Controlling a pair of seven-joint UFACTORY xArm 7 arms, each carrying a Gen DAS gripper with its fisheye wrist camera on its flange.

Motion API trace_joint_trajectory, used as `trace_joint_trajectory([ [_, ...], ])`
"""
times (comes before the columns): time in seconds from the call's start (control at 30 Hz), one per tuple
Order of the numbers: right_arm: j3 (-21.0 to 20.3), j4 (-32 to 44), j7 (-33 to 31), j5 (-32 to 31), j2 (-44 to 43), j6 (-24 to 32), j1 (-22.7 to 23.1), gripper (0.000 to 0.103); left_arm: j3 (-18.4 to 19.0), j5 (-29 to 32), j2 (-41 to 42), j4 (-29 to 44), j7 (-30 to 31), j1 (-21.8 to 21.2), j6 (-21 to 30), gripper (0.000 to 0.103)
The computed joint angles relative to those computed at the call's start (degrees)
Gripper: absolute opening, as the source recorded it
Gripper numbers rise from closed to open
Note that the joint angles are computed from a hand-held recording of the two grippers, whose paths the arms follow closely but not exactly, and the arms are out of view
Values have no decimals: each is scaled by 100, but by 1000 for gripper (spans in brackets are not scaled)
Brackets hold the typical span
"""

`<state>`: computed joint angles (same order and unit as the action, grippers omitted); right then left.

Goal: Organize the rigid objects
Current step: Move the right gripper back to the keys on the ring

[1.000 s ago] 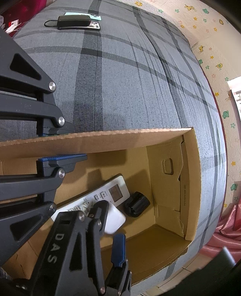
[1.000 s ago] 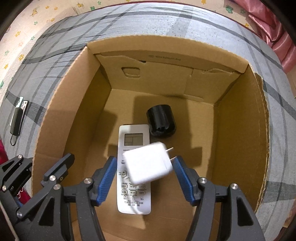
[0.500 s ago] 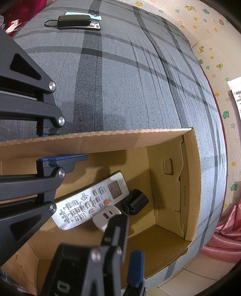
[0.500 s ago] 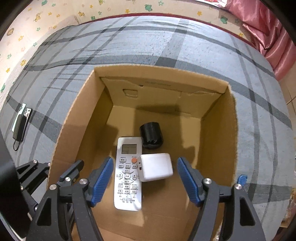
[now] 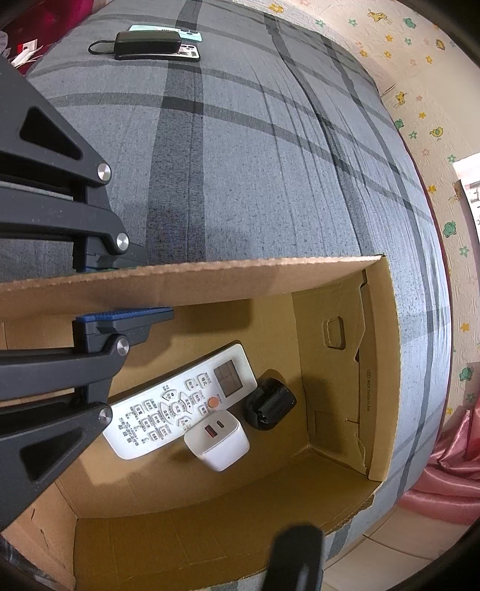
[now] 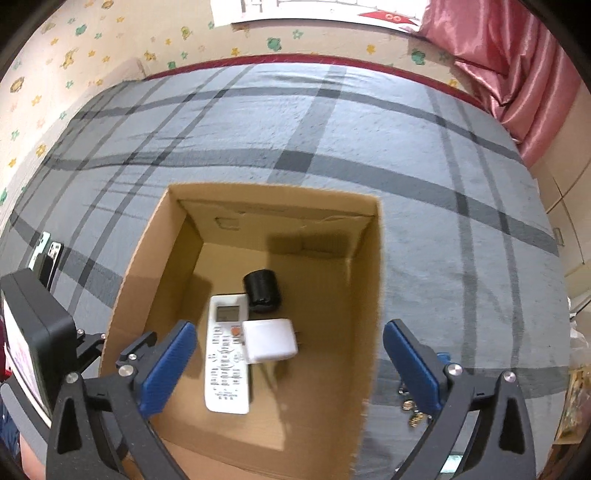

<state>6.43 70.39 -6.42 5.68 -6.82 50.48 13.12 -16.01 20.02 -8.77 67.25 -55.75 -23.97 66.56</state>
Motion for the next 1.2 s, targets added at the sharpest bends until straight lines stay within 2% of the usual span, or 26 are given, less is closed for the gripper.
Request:
trace_joint_trajectory([
  [0.53,-416,-103,-295,6,-458,149,-573,103,-9,32,21,27,-20,-19,33,15],
  [0.9,-632,-531,-502,-32,-726,105,-952,103,-15,54,52,77,-36,-40,81,15],
  [1.2,-730,-1193,-660,21,-908,-132,-1112,103,-6,44,27,64,-44,-44,64,15],
])
